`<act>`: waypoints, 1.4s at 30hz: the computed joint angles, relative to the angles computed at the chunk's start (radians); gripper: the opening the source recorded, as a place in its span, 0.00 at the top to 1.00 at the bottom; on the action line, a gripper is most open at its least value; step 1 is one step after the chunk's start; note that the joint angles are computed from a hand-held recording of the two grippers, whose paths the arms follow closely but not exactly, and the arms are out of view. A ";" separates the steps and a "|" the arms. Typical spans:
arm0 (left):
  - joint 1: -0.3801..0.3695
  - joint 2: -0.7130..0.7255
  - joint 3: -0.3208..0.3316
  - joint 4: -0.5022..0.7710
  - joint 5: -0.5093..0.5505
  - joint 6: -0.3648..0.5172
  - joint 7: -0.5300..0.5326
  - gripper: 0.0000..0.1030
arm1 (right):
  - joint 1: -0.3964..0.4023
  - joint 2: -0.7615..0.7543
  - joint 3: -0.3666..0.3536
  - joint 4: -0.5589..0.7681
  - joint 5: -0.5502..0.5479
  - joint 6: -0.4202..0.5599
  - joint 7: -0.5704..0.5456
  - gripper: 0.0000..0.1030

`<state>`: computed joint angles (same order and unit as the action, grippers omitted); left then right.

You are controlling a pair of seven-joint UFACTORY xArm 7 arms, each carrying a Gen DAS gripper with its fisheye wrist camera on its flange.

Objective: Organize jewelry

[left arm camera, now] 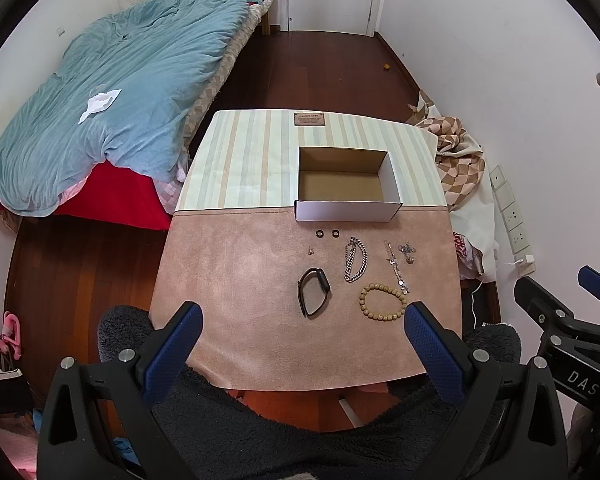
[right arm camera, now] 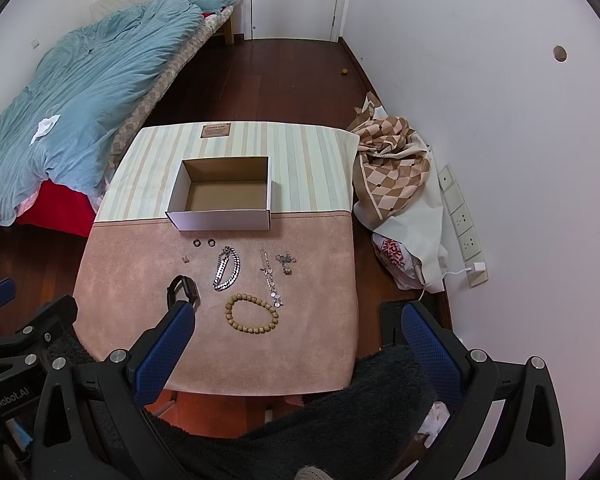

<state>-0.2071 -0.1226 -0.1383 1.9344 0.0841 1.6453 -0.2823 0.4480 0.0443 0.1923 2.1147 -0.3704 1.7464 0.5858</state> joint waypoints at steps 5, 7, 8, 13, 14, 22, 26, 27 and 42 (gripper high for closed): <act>0.002 -0.002 0.002 -0.003 -0.002 -0.001 0.004 0.00 | 0.006 0.007 0.001 0.013 -0.004 0.007 0.002 0.00; 0.001 -0.003 0.001 -0.002 -0.001 -0.001 0.003 0.00 | 0.007 0.007 0.000 0.014 -0.004 0.007 0.001 0.00; 0.002 -0.004 0.003 -0.006 -0.003 -0.003 0.005 0.00 | 0.008 0.007 0.000 0.014 -0.006 0.008 0.002 0.00; 0.004 -0.003 0.004 -0.004 -0.006 -0.002 0.007 0.00 | 0.010 0.009 -0.002 0.017 -0.006 0.008 0.004 0.00; 0.004 -0.002 0.003 -0.001 -0.005 -0.001 0.006 0.00 | 0.011 0.011 -0.001 0.020 -0.007 0.012 0.003 0.00; 0.005 -0.003 0.004 -0.002 -0.008 0.000 0.007 0.00 | 0.012 0.010 -0.004 0.019 -0.005 0.009 0.002 0.00; 0.004 0.017 0.003 0.039 -0.008 0.021 0.002 0.00 | 0.015 0.014 -0.004 0.025 -0.007 0.013 0.003 0.00; 0.003 0.017 0.004 0.038 -0.009 0.021 0.002 0.00 | 0.016 0.014 -0.004 0.025 -0.008 0.013 0.003 0.00; 0.001 0.031 0.005 0.036 0.017 0.000 0.013 0.00 | 0.008 0.009 -0.016 0.005 0.023 -0.027 0.027 0.00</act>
<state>-0.2059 -0.0917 -0.1334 1.9705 0.1012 1.6456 -0.2689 0.4560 0.0529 0.1765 2.1197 -0.3475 1.7196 0.6125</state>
